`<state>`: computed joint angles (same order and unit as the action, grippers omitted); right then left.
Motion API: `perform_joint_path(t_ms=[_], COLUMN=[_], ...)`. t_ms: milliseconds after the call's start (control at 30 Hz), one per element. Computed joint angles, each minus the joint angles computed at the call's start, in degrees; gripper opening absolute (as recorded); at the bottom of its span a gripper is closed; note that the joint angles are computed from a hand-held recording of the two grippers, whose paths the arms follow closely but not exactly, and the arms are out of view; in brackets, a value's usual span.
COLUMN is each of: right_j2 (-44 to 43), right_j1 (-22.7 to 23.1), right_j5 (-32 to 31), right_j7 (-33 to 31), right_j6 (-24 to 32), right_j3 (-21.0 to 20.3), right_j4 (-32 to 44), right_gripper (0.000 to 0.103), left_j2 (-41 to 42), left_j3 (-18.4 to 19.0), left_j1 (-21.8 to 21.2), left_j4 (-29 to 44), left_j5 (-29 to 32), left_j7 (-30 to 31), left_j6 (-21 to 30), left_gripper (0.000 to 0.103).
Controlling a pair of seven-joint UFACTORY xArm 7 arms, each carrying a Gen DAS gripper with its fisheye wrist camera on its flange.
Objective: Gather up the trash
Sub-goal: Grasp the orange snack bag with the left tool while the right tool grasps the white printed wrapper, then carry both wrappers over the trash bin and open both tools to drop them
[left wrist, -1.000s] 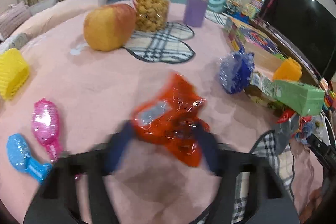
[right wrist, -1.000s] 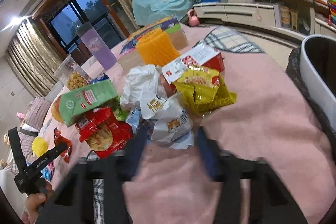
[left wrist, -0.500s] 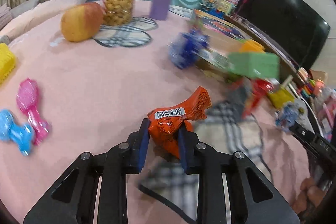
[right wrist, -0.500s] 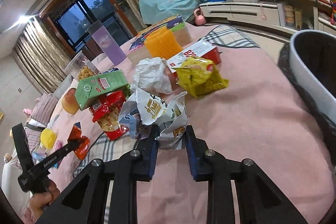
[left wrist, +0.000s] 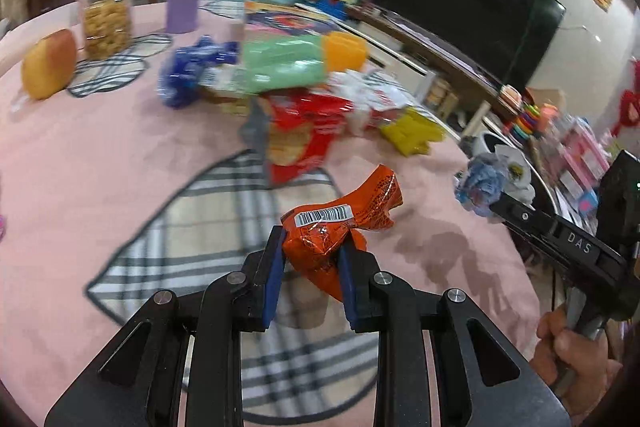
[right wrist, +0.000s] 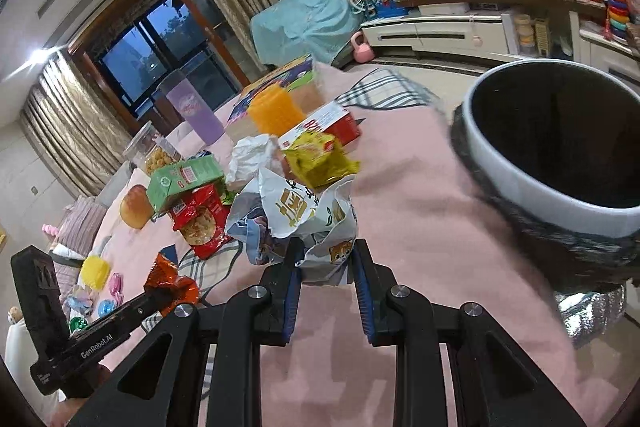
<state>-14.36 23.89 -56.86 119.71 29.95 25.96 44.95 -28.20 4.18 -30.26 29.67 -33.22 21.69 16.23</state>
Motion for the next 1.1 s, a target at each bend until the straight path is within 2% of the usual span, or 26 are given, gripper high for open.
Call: perform_joint_path(t_ms=[200, 500, 1100], right_j2=[-4.72, -13.30, -28.76], right_j1=[-0.42, -3.62, -7.88], right_j5=[3.08, 10.53, 26.32], right_j7=[-0.46, -4.03, -14.02], right_j6=[0.59, 1.82, 4.98], right_j3=[0.17, 2.96, 6.67], right_j4=[-3.56, -8.86, -16.95], right_gripper=[0.025, 0.025, 0.025], left_j2=[1.80, 4.99, 10.83], left_j3=[-1.23, -3.97, -9.73], left_j1=[-2.67, -5.11, -7.00], left_j4=[1.56, 5.15, 10.56], left_j5=[-1.04, -2.07, -0.56], left_j7=[0.48, 0.58, -1.06], left_j6=[-0.29, -0.61, -1.98], left_gripper=[0.023, 0.023, 0.023])
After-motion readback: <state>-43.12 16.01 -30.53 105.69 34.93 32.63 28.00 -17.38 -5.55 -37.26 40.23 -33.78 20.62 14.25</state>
